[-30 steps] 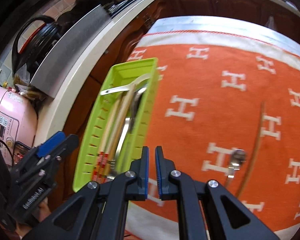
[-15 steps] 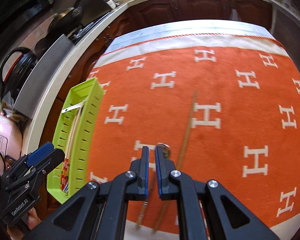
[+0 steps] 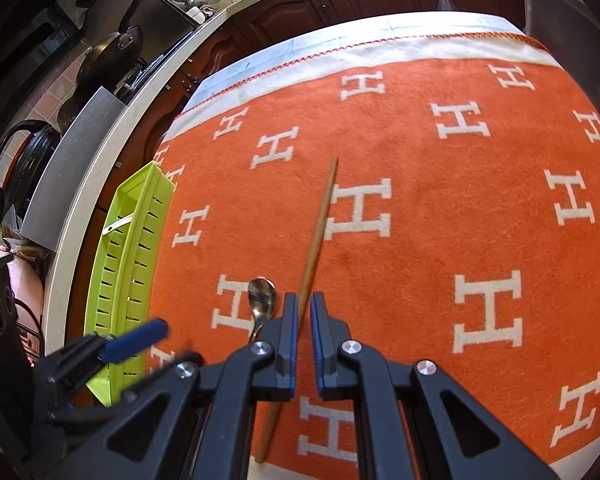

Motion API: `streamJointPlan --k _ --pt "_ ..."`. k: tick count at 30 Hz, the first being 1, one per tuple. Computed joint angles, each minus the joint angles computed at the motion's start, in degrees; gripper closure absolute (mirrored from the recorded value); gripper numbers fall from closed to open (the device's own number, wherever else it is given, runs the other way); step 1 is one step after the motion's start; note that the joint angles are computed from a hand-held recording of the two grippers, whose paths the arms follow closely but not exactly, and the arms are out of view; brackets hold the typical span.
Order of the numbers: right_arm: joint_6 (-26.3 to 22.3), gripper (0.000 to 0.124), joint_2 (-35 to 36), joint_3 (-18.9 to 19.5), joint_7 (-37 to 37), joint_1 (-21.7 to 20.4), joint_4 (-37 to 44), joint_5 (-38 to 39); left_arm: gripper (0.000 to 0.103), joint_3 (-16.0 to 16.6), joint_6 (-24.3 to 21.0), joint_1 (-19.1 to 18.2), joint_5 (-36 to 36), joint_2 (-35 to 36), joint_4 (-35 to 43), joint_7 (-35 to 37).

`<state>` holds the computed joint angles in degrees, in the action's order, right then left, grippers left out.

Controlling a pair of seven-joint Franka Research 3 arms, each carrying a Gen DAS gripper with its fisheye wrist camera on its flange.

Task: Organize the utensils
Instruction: 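Close the left tool on the steel spoon while the right tool grasps the last wooden chopstick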

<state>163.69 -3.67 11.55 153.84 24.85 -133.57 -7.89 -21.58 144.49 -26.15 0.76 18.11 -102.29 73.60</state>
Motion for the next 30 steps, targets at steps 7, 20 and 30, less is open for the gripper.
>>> streamJointPlan --k 7,20,30 --pt "2.42 0.116 -0.95 0.13 -0.02 -0.54 -2.18 0.09 0.076 0.88 -5.00 -2.34 2.63 4.44 4.94 -3.20" --pt "5.04 0.116 -1.74 0.76 -2.60 -1.09 -4.46 3.36 0.101 2.98 -3.38 -5.60 14.64 6.19 6.56 -11.38" --pt "2.45 0.109 2.34 0.21 -4.69 0.46 0.33 3.26 0.102 1.90 2.96 -0.97 7.58 1.62 -0.81 -11.33"
